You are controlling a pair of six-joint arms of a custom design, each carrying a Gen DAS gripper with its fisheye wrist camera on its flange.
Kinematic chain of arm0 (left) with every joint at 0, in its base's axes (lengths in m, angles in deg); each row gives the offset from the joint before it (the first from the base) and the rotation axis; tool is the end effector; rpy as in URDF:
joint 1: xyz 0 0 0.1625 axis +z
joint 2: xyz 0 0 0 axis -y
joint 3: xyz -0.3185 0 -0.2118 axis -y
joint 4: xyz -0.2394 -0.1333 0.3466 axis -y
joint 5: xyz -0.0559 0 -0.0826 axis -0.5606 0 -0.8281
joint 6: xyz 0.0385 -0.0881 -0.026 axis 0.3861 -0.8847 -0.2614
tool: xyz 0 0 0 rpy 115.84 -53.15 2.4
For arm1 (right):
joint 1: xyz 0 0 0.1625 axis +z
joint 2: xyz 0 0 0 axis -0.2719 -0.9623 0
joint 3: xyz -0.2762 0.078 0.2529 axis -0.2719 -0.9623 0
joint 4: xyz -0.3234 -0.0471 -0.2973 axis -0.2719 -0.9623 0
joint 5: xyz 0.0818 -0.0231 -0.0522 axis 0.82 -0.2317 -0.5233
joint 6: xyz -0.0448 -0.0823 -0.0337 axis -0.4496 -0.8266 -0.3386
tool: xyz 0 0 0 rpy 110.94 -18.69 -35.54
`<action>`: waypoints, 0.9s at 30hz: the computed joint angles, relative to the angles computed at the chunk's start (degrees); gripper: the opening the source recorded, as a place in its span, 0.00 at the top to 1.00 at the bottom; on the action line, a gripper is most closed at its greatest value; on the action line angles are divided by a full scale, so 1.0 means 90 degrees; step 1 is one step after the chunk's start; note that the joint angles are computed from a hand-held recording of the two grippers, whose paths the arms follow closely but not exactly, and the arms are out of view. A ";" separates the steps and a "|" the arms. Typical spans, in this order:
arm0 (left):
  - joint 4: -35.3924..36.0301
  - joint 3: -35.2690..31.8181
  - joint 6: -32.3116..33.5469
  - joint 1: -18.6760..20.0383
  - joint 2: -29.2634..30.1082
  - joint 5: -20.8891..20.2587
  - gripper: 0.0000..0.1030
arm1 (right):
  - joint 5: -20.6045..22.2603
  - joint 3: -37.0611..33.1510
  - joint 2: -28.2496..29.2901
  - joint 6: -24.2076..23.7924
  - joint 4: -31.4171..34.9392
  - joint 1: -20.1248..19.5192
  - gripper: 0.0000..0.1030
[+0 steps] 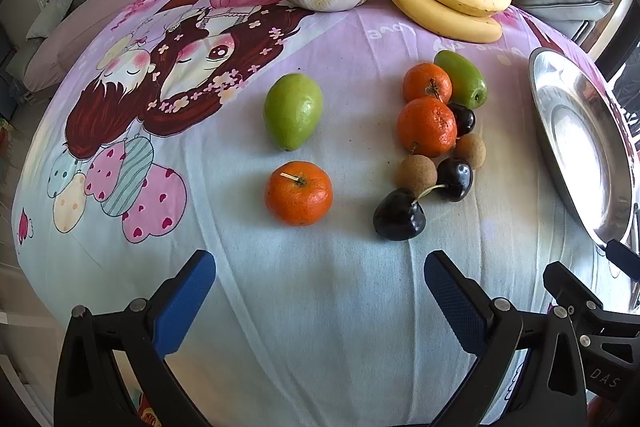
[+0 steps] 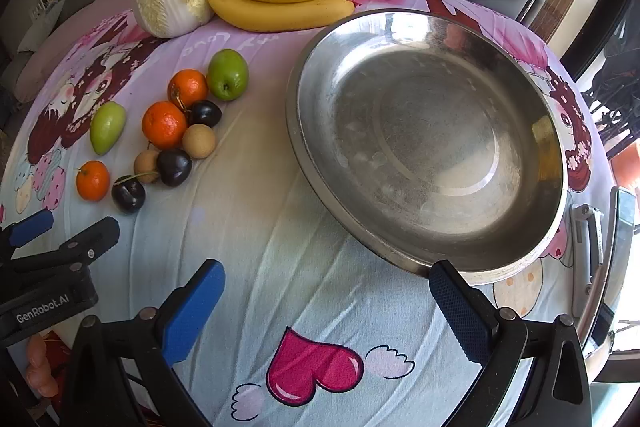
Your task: Organize fruits
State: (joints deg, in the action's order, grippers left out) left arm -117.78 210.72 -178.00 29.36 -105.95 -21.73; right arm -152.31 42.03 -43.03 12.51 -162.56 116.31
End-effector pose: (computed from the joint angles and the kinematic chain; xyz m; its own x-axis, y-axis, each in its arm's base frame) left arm -0.2618 -0.3744 0.0837 -0.6387 -0.3758 -0.6715 0.0001 0.8726 -0.4884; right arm 0.1531 -0.4366 0.2024 -0.6564 -0.3657 0.6599 -0.4821 0.8761 0.0059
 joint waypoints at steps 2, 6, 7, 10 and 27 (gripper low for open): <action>-0.0013 0.0003 0.0017 0.0012 -0.0013 0.0002 0.00 | -0.0055 -0.0010 0.0040 -0.0003 -0.0013 0.0025 0.00; -0.0027 0.0021 0.0025 0.0019 -0.0060 0.0018 0.00 | -0.0141 -0.0008 0.0096 -0.0052 -0.0078 0.0053 0.00; -0.0037 0.0022 0.0027 0.0020 -0.0067 0.0023 0.00 | -0.0164 -0.0011 0.0116 -0.0064 -0.0099 0.0059 0.00; -0.0065 0.0044 0.0041 0.0023 -0.0110 0.0012 0.00 | -0.0243 -0.0015 0.0179 -0.0108 -0.0183 0.0082 0.00; 0.0329 0.0122 0.0372 0.0042 -0.1116 0.0221 0.00 | 0.1009 -0.0475 0.0217 0.0397 0.0556 0.0290 0.00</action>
State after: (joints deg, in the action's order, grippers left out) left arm -114.82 211.82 -174.66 29.74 -115.99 -19.74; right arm -143.24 37.76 -41.08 16.09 -157.55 118.93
